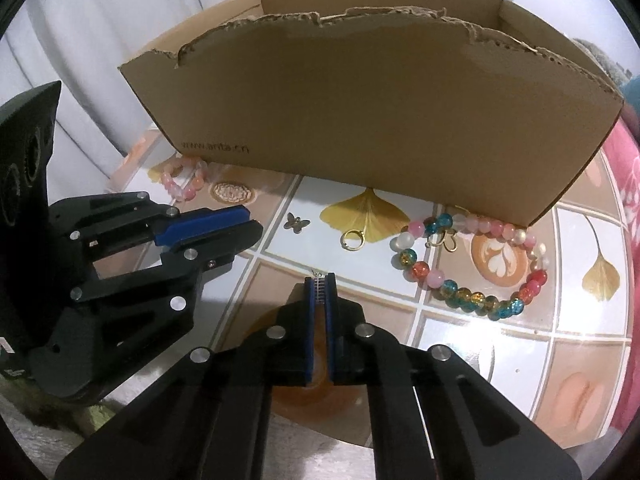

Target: Organize jewelry

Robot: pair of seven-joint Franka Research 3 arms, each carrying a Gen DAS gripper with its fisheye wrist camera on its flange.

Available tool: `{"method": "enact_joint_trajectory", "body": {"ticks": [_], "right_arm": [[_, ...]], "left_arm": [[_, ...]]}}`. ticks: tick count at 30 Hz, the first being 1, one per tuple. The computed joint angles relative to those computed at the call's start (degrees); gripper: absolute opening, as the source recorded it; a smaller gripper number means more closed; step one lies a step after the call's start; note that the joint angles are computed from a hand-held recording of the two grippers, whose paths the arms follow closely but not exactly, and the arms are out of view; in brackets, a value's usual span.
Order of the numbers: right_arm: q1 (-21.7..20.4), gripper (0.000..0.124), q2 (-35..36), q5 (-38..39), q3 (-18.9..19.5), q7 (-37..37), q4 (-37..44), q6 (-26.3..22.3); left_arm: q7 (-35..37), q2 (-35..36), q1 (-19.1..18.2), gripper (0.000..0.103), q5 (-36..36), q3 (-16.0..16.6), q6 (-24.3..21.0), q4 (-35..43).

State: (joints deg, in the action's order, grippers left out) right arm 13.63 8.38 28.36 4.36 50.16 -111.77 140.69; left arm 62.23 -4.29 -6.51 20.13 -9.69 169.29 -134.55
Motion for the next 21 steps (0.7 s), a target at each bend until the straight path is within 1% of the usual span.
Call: {"method": "enact_joint_trajectory", "body": {"ticks": [6, 11, 15, 21], "right_arm": [[-0.74, 0.005, -0.29, 1.19, -0.32, -1.37, 0.21, -0.55], [-1.28, 0.005, -1.72, 2.68, -0.53, -3.13, -0.89, -0.07], [-1.57, 0.005, -2.88, 4.06, -0.76, -4.56, -1.49, 0.26], [-2.17, 0.005, -5.69, 9.03, -1.25, -9.18, -2.59, 1.12]], "left_arm": [[1.82, -0.54, -0.23, 0.009, -2.11, 0.43, 0.71, -0.76], [0.51, -0.83, 0.19, 0.009, -0.3, -0.04, 0.84, -0.74], [-1.81, -1.36, 0.69, 0.009, 2.49, -0.59, 0.66, -0.74], [-7.62, -3.73, 2.03, 0.009, 8.73, -1.85, 0.98, -1.14]]}}
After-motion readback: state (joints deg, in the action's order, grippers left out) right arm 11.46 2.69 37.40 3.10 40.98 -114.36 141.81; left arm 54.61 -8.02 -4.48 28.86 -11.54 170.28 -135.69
